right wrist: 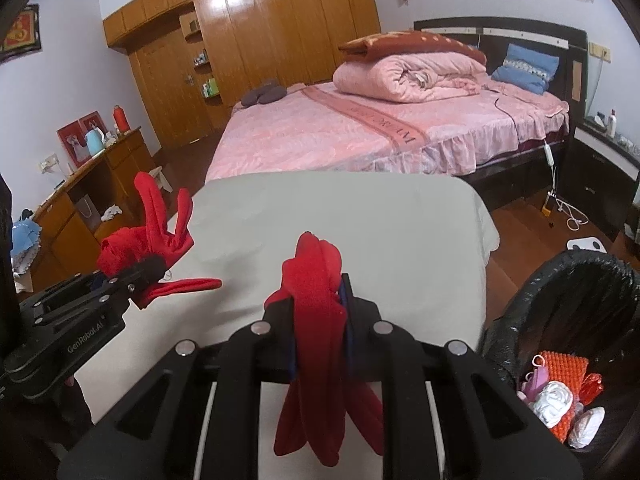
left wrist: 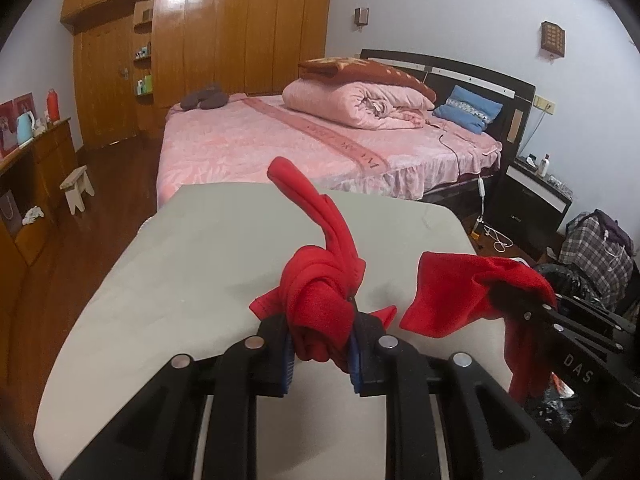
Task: Collect trash
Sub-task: 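Carry both red gloves over the trash bin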
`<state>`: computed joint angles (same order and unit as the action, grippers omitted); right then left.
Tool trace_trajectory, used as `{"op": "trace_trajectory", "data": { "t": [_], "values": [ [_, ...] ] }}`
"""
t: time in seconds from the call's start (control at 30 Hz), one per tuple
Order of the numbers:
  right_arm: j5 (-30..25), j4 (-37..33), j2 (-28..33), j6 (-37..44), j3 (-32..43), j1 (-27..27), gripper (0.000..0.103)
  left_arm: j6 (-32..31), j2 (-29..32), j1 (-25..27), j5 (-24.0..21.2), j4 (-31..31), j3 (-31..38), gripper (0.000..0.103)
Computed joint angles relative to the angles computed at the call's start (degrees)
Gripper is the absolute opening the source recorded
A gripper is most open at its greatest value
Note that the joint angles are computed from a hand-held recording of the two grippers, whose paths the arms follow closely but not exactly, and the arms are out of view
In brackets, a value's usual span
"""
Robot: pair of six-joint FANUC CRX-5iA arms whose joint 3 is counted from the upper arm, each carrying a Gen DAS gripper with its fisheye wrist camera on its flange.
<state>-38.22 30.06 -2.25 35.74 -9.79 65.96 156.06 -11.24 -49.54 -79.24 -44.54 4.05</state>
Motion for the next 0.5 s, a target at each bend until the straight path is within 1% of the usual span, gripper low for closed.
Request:
{"op": "trace_trajectory", "data": {
  "t": [0.23, 0.5],
  "values": [
    [-0.1, 1.2, -2.3, -0.2, -0.8, 0.5, 0.016, 0.5, 0.3, -3.2, -2.9, -2.0, 2.1, 0.021],
    [-0.3, 3.3, -6.0, -1.3, -2.4, 1.4, 0.016, 0.5, 0.7, -6.4, -5.0, -3.9, 4.5, 0.021]
  ]
}}
